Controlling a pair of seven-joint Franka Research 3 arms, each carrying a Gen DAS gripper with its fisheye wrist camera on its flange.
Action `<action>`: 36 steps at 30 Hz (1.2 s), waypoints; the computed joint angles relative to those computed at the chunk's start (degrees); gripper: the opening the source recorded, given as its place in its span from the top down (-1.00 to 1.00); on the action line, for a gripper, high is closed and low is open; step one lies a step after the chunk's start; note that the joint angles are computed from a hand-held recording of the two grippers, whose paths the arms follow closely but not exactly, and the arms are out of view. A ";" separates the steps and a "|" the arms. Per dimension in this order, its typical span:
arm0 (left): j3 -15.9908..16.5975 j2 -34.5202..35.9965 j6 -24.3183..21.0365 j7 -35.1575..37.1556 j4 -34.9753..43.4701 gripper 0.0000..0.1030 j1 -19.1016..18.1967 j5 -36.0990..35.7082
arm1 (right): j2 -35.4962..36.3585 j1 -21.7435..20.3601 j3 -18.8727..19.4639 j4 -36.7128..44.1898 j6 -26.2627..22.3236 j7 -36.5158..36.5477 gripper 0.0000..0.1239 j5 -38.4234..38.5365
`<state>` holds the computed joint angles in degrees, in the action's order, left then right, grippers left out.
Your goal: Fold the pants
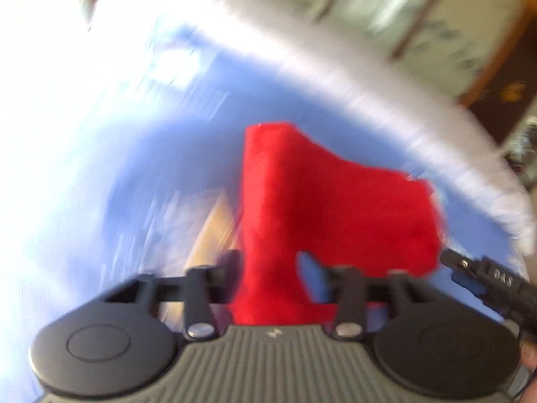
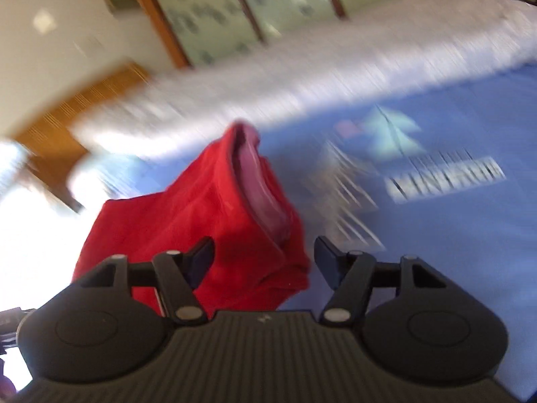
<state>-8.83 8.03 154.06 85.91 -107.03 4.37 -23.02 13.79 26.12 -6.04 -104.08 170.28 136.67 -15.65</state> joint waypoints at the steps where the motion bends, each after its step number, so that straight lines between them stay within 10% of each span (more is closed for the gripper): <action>1: -0.80 -1.38 0.56 2.50 -2.76 0.43 0.84 -4.61 | -0.17 0.17 0.31 -1.12 -1.92 -0.83 0.06 1.46; 5: -0.07 -13.03 6.60 7.73 -17.42 0.43 -1.52 -12.43 | -7.19 -6.13 8.84 -13.75 4.32 -12.09 0.09 14.87; 11: -0.66 -29.27 4.35 1.69 -30.64 0.38 -4.10 -1.16 | -23.33 -5.73 12.21 -28.01 1.77 -22.35 0.09 29.52; 15: -1.33 -38.45 -0.36 -1.10 -35.27 0.28 -7.79 3.98 | -33.67 -8.61 16.44 -34.50 -1.22 -19.20 0.09 25.88; 25: -8.31 -55.05 -6.37 -12.47 -40.44 -0.81 -12.89 18.59 | -61.82 -15.11 26.77 -49.79 -8.05 -6.91 0.08 22.72; 36: -10.64 -61.85 -11.08 -23.13 -40.93 -1.00 -15.84 29.33 | -75.30 -13.05 30.53 -55.20 -12.65 2.03 0.02 20.12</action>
